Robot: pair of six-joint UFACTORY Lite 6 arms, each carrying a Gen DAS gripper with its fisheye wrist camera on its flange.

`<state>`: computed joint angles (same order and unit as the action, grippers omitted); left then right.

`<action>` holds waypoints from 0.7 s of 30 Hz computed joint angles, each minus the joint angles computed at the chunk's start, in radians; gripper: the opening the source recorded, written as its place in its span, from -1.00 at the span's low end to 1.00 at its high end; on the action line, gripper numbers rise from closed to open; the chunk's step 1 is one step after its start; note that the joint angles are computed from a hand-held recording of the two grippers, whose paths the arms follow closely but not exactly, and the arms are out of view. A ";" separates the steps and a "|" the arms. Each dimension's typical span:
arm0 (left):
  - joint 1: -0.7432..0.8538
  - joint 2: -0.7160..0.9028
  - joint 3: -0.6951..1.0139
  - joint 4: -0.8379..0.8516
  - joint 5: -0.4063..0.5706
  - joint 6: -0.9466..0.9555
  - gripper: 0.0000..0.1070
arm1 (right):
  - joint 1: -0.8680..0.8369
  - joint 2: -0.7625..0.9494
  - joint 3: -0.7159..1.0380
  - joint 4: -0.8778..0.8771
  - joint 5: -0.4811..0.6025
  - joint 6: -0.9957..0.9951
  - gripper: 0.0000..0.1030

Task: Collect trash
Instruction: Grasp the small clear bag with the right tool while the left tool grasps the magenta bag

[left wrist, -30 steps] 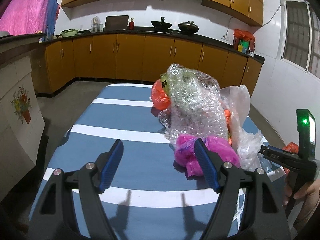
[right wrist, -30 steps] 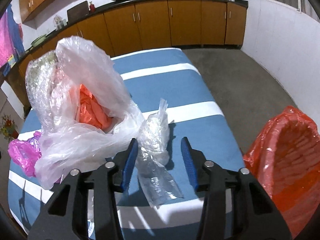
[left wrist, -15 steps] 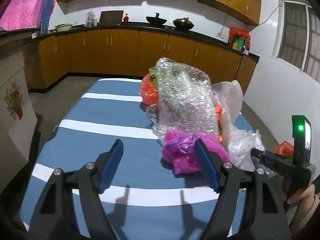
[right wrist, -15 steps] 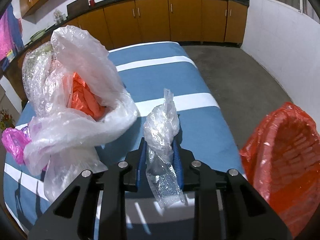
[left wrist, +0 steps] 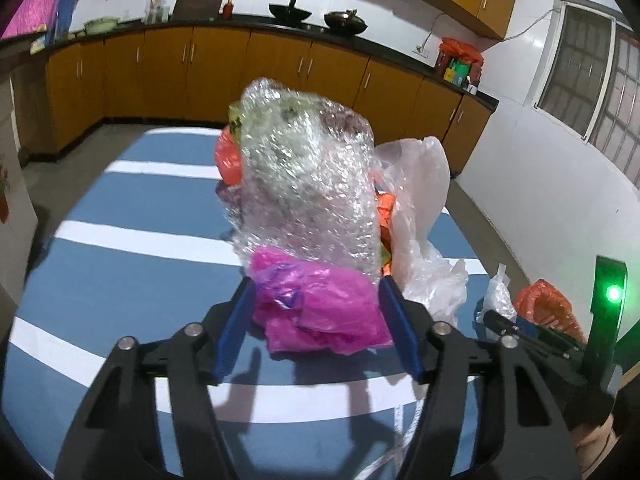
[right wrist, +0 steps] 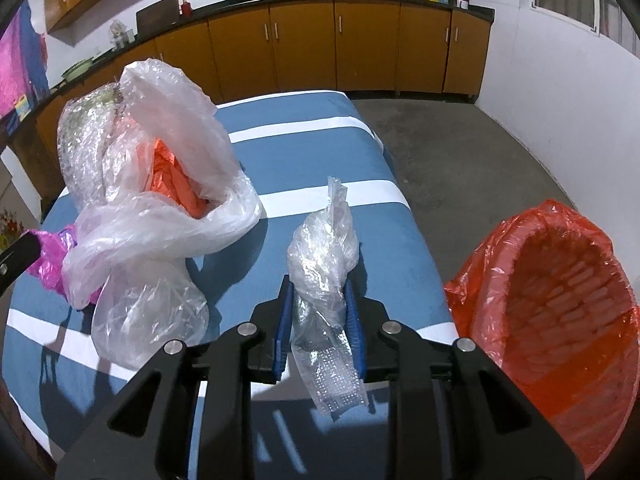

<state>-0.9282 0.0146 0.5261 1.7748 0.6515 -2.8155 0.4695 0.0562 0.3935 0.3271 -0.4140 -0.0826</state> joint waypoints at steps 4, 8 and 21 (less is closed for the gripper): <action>0.033 0.037 0.029 0.078 -0.052 -0.051 -0.27 | -0.002 0.003 -0.006 0.000 -0.004 0.000 -0.50; 0.051 0.042 0.021 0.175 -0.087 -0.134 -0.69 | -0.007 -0.003 -0.006 -0.005 0.000 0.001 -0.50; -0.043 -0.191 -0.123 -0.002 -0.026 0.011 -0.84 | -0.032 -0.244 -0.126 -0.047 0.059 0.022 -0.50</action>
